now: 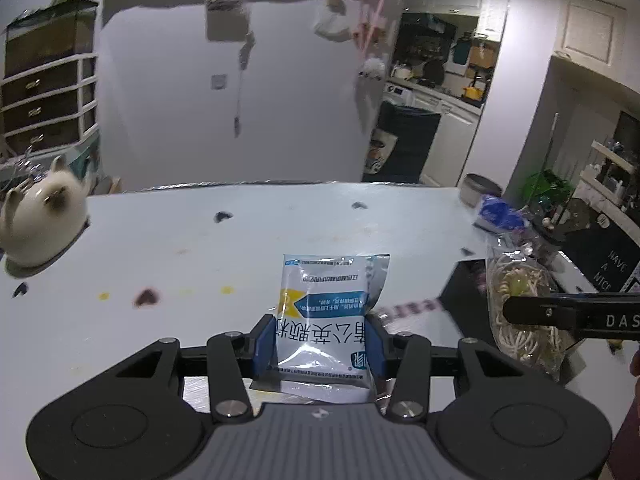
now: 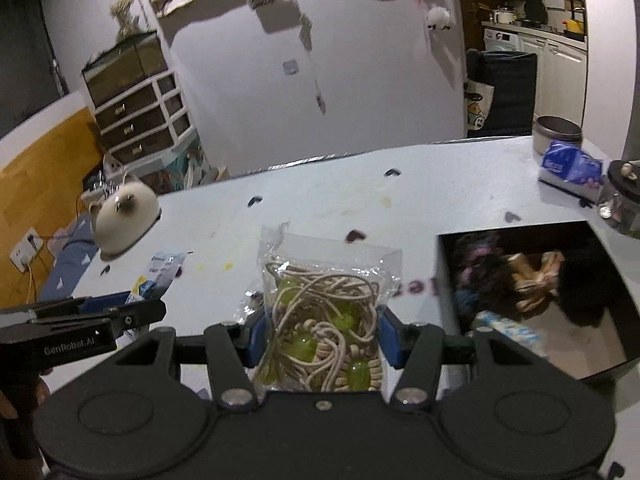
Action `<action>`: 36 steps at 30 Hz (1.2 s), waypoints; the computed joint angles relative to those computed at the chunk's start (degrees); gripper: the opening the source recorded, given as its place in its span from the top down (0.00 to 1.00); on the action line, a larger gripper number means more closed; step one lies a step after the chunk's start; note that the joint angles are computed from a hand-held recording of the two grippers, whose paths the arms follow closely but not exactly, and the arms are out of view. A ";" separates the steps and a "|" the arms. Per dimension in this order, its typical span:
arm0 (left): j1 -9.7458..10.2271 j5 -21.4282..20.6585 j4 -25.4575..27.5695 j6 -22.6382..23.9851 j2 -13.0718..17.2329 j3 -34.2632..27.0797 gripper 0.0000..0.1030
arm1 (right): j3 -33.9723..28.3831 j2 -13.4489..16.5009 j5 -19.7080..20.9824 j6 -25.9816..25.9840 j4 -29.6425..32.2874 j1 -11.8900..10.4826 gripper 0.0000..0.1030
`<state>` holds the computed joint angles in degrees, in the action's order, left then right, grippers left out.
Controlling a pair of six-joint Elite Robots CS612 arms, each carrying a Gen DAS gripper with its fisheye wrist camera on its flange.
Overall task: Organize soft objects
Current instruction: 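Carry the beaded-cord bag and white sachet over the black box with both tools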
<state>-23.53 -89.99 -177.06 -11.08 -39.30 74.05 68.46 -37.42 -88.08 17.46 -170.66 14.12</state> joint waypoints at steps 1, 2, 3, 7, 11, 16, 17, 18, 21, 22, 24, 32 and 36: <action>-0.43 0.26 -0.10 -0.25 0.01 -0.18 0.54 | 0.85 -0.44 0.24 -0.06 -0.80 -0.43 0.46; -0.92 0.53 -0.21 -0.61 0.04 -0.39 0.54 | 1.57 -0.85 0.43 -0.26 -1.36 -0.83 0.46; -1.38 0.72 -0.34 -0.92 0.10 -0.65 0.54 | 2.30 -1.32 0.75 -0.58 -1.68 -1.32 0.46; -3.21 1.14 -0.38 -1.58 0.67 -2.12 0.54 | 4.60 -2.87 2.60 -2.05 -2.64 -3.37 0.46; -4.54 -0.79 -0.03 -0.63 2.00 -4.79 0.54 | 6.62 -4.12 4.12 -3.39 -3.65 -5.61 0.46; -5.52 -7.58 3.04 4.77 4.96 -10.39 0.54 | 8.78 -5.25 4.84 -3.85 -4.79 -8.22 0.46; -5.72 -8.93 4.09 6.65 5.59 -11.64 0.54 | 9.23 -5.44 4.85 -3.95 -5.07 -8.74 0.46; -5.90 -10.22 5.32 8.51 6.31 -13.05 0.54 | 9.70 -5.64 4.82 -4.01 -5.39 -9.19 0.46; -6.25 -14.24 10.35 14.19 8.44 -17.65 0.54 | 11.01 -6.21 4.47 -3.86 -6.18 -10.50 0.46; -6.38 -15.32 12.20 16.39 9.07 -19.09 0.54 | 11.48 -6.45 4.38 -3.91 -6.37 -10.90 0.46; -6.67 -17.05 16.33 21.43 10.37 -22.02 0.54 | 12.45 -6.98 4.21 -4.33 -6.75 -11.69 0.46; -7.55 -19.43 39.33 39.73 17.08 -37.49 0.54 | 16.49 -8.89 2.63 -3.17 -8.94 -14.27 0.46; -8.26 -18.19 52.03 46.84 22.33 -48.97 0.54 | 18.12 -9.61 1.28 -2.02 -9.47 -15.14 0.46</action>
<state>-31.79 -108.18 -125.03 35.76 -16.96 25.09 86.58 -47.03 -86.80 15.44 -180.13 -1.02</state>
